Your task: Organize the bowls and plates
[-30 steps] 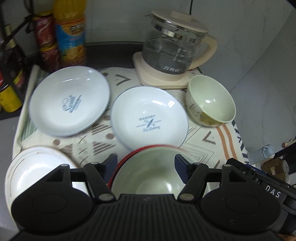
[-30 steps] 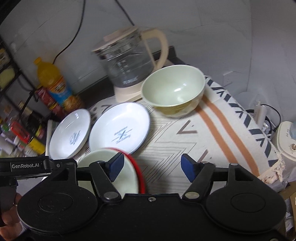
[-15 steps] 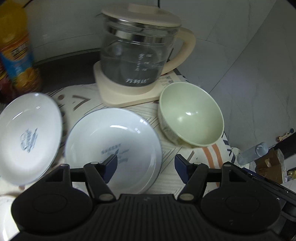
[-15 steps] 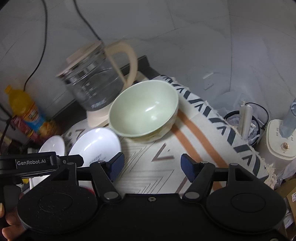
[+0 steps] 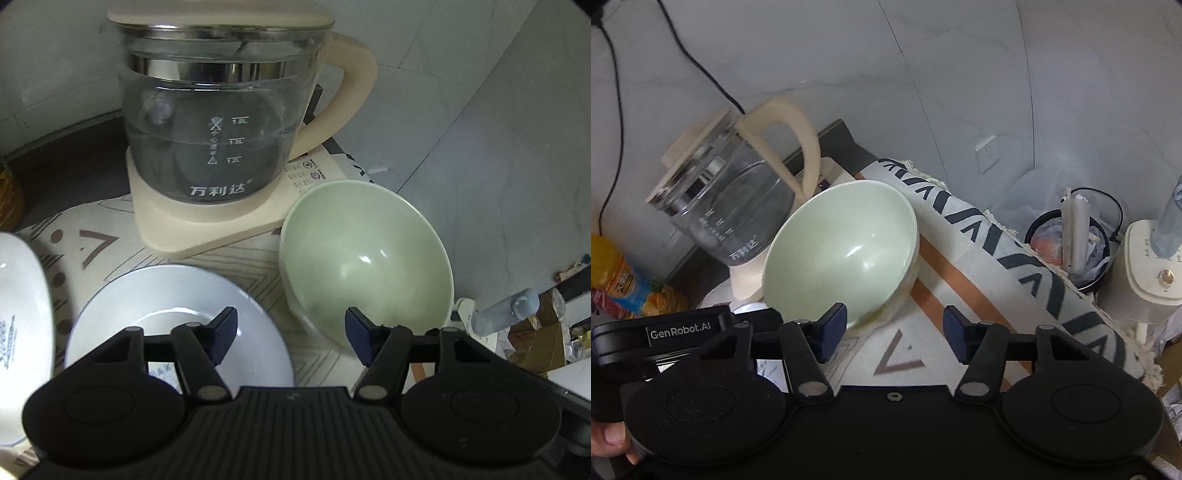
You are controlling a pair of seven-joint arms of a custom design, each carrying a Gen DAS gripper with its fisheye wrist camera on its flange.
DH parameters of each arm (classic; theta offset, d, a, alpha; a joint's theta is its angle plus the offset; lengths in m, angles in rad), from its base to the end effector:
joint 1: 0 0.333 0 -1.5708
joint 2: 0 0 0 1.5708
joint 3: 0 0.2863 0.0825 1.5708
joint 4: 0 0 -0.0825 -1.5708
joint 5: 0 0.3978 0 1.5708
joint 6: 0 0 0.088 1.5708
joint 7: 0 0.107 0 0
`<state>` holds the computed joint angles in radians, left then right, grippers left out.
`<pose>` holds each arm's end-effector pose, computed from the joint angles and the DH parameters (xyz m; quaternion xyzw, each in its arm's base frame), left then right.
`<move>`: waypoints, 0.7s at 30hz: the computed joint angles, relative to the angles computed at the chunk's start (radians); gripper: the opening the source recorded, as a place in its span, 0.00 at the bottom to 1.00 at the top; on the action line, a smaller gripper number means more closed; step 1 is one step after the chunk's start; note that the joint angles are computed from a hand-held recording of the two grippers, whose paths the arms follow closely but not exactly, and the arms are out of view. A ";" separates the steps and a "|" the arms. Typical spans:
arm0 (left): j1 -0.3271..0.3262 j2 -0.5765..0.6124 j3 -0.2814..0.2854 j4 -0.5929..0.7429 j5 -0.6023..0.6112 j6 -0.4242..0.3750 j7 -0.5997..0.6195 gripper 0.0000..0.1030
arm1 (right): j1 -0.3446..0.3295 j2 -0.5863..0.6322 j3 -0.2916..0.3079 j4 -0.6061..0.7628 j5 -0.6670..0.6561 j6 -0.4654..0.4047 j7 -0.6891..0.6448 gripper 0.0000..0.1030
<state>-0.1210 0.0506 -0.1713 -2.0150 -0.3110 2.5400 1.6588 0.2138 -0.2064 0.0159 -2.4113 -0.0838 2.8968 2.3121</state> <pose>0.5883 -0.1721 0.4434 -0.6247 0.7360 -0.2553 0.0539 0.5123 0.1251 0.4345 -0.5052 0.7934 -0.1239 0.3162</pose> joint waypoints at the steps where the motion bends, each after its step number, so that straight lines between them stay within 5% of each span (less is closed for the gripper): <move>1: 0.000 0.011 0.000 0.010 -0.001 0.000 -0.004 0.60 | 0.000 0.017 -0.001 0.013 0.002 0.000 0.000 0.51; 11: -0.003 0.091 -0.002 0.059 0.011 -0.001 -0.033 0.37 | -0.001 0.144 0.001 0.114 0.059 -0.016 -0.030 0.32; 15: -0.010 0.094 -0.002 0.047 0.038 0.039 -0.039 0.33 | -0.021 0.172 0.011 0.124 -0.038 0.011 0.078 0.24; 17: -0.006 0.089 -0.010 0.040 0.017 0.052 -0.007 0.16 | -0.022 0.186 0.011 0.130 -0.044 0.019 0.094 0.24; 21: -0.011 0.079 -0.007 0.042 0.030 0.028 -0.025 0.15 | -0.022 0.199 0.012 0.150 -0.077 0.001 0.103 0.22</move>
<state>-0.1323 0.1300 -0.1786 -1.9728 -0.2813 2.5682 1.6336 0.1919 -0.0070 0.0281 -2.2608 -0.1612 2.8974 2.4146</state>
